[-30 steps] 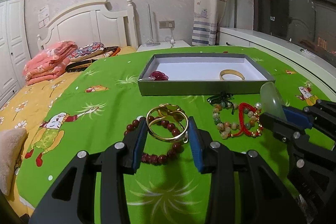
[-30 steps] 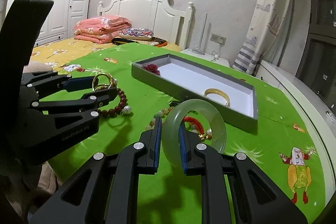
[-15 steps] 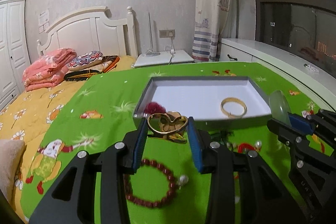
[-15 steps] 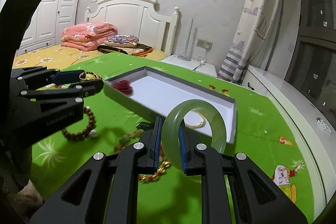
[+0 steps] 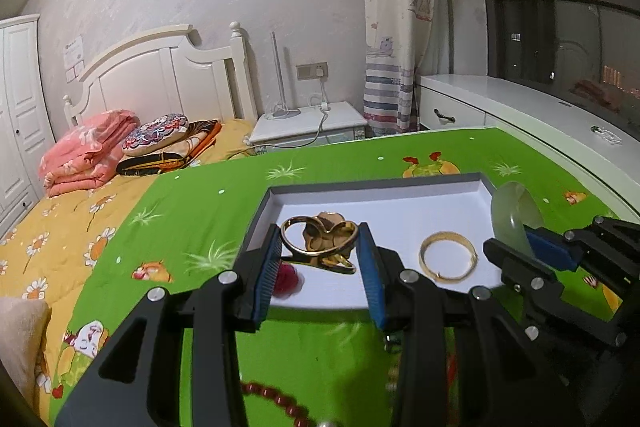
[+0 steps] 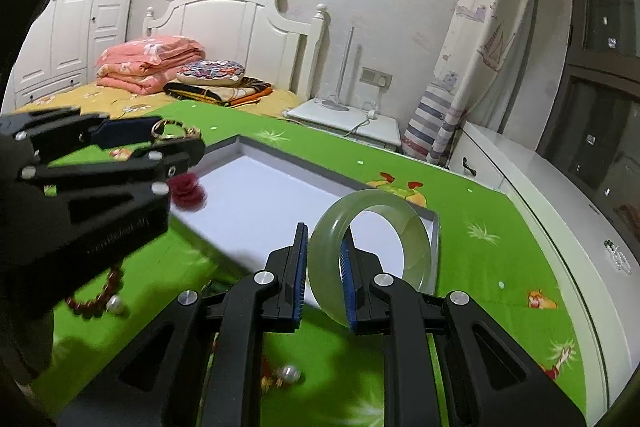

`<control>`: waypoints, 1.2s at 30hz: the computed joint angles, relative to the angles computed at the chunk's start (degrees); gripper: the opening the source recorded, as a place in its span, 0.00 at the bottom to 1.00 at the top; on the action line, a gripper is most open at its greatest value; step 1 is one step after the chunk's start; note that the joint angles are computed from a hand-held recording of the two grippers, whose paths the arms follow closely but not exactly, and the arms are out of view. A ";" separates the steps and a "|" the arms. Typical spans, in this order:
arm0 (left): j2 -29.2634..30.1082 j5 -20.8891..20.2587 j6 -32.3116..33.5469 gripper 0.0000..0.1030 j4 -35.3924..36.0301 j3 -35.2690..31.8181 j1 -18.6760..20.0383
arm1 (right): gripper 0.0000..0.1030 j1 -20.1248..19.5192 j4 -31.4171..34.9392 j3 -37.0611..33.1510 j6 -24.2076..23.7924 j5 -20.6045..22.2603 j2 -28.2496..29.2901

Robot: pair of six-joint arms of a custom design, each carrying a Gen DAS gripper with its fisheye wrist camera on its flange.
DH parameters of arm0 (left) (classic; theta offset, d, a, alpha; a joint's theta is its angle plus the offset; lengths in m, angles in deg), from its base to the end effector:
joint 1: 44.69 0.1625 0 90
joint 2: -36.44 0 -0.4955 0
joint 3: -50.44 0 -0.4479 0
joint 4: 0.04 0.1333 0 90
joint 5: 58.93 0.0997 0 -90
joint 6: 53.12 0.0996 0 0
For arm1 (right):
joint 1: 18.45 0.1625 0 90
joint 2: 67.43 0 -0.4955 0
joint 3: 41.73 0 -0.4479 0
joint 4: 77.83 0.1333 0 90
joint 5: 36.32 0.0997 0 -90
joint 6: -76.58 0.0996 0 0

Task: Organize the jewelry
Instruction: 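Carry the jade bangle and gold rings into the tray and open both grippers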

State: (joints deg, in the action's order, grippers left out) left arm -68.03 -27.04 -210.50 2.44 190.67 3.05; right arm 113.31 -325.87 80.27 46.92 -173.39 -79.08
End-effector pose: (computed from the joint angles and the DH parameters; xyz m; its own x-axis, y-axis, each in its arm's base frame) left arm 0.0138 -0.3088 0.2697 -0.6148 0.0485 -0.7872 0.7071 0.4760 -0.5229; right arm 0.3426 -0.2931 -0.1293 -0.5330 -0.2917 0.7942 -0.8195 0.4117 -0.3987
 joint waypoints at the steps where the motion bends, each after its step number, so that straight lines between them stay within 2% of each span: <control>1: 0.79 0.09 0.86 0.36 -1.20 -0.41 0.67 | 0.16 -0.31 0.41 -0.25 0.61 0.15 -0.25; 9: 7.84 0.21 7.59 0.36 -10.13 -3.90 6.55 | 0.16 -4.63 5.62 -2.73 6.67 1.54 -2.17; 14: 11.91 0.86 6.60 0.36 -10.83 -7.24 10.99 | 0.16 -6.79 7.67 -4.31 10.77 0.78 -2.24; 21: 16.15 0.73 7.01 0.36 -11.24 -10.59 14.15 | 0.16 -8.21 10.24 -7.67 11.01 -1.80 -1.62; 25: 19.09 0.19 6.33 0.36 -9.83 -12.93 15.51 | 0.17 -9.04 13.02 -8.86 13.05 -3.59 -1.82; 27: 19.77 -0.26 6.51 0.38 -9.95 -13.27 15.85 | 0.22 -9.03 11.71 -8.79 12.34 -2.65 -1.96; 28: 19.92 -0.74 6.93 0.41 -10.59 -13.26 15.90 | 0.25 -8.74 11.57 -8.83 11.88 -3.12 -2.08; 30: 19.90 -0.69 6.20 0.58 -10.13 -13.37 16.14 | 0.40 -8.18 10.59 -8.83 10.70 -3.06 -2.37; 36: 17.03 -1.16 9.27 0.77 -12.87 -11.41 14.61 | 0.50 -7.19 9.83 -7.47 11.59 -2.18 -4.05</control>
State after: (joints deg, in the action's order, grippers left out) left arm -51.00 -28.20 -201.23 -10.43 179.26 17.65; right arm 106.12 -316.04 72.80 58.51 -175.56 -83.13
